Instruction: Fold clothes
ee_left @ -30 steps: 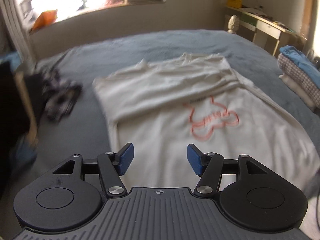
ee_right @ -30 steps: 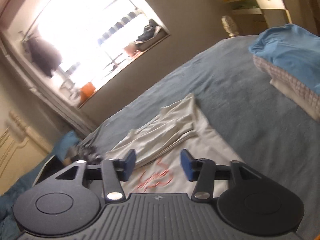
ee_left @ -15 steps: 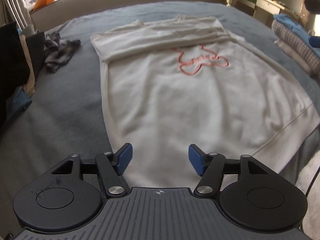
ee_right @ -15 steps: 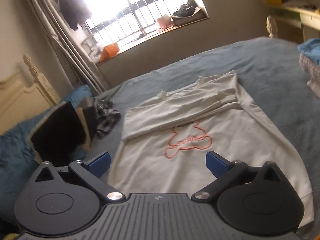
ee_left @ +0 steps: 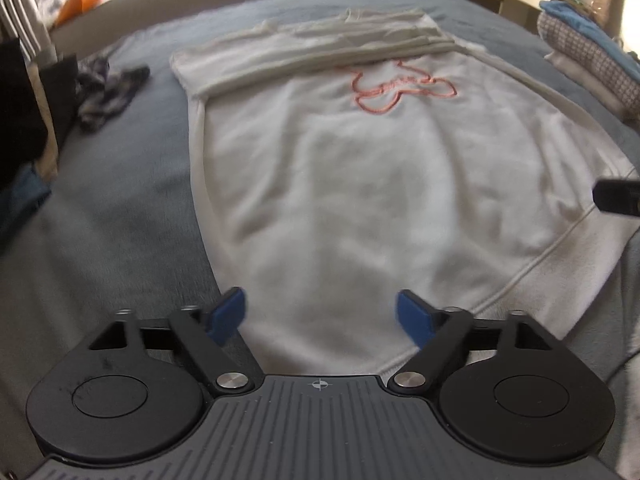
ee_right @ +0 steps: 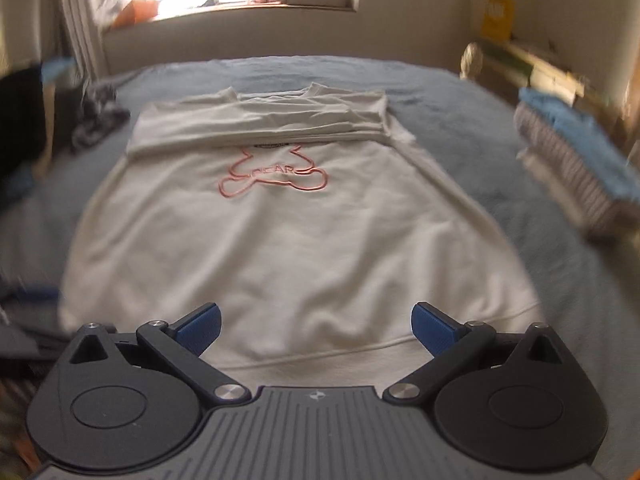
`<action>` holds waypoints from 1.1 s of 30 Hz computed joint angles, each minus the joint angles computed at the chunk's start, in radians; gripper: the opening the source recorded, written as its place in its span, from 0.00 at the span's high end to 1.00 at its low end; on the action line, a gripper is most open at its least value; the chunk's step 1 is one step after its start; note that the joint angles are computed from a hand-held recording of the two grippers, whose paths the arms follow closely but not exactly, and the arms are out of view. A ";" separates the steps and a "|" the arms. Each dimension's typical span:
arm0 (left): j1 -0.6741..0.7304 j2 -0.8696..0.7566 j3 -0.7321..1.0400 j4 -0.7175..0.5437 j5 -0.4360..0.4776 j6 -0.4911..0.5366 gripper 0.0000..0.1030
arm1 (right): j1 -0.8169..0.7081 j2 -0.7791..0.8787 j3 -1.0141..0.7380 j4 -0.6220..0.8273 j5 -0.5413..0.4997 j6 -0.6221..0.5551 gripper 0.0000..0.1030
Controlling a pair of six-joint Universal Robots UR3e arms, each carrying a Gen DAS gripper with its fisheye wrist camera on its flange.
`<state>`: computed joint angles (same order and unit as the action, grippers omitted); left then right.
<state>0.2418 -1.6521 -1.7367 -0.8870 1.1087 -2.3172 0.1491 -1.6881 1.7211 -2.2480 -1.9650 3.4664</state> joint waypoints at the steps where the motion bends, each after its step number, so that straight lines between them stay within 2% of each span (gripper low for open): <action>1: 0.007 0.001 0.000 -0.006 -0.021 0.002 0.04 | 0.005 0.000 0.007 -0.008 -0.010 -0.029 0.00; 3: 0.021 -0.002 0.013 -0.042 -0.062 0.015 0.04 | 0.007 0.010 0.017 -0.030 -0.027 -0.065 0.00; 7: 0.016 -0.016 0.020 -0.038 -0.058 0.020 0.04 | 0.011 0.052 0.055 -0.157 -0.081 -0.143 0.00; 12: -0.012 -0.043 0.026 0.009 0.005 0.006 0.05 | -0.033 0.074 0.103 -0.320 0.033 -0.257 0.00; 15: -0.040 -0.052 0.014 0.074 0.058 -0.001 0.06 | -0.072 0.117 0.047 -0.264 0.092 -0.306 0.00; 19: -0.047 -0.050 -0.006 0.159 0.048 -0.005 0.07 | -0.144 0.121 0.034 -0.251 0.129 -0.334 0.00; 22: -0.069 -0.075 0.022 0.163 0.047 -0.026 0.09 | -0.228 0.104 0.032 -0.247 0.156 -0.359 0.03; 24: -0.087 -0.094 0.049 0.138 0.049 -0.036 0.14 | -0.293 0.086 0.036 -0.248 0.187 -0.354 0.04; 25: -0.093 -0.097 0.051 0.129 0.050 -0.042 0.19 | -0.335 0.073 0.038 -0.236 0.225 -0.333 0.05; 28: -0.103 -0.097 0.036 0.122 0.051 -0.053 0.23 | -0.479 0.026 0.056 -0.161 0.400 -0.228 0.21; 29: -0.104 -0.097 0.026 0.135 0.053 -0.053 0.26 | -0.506 0.022 0.062 -0.144 0.432 -0.209 0.30; 33: -0.098 -0.104 0.006 0.170 0.046 -0.073 0.32 | -0.528 0.062 0.074 -0.162 0.420 -0.206 0.50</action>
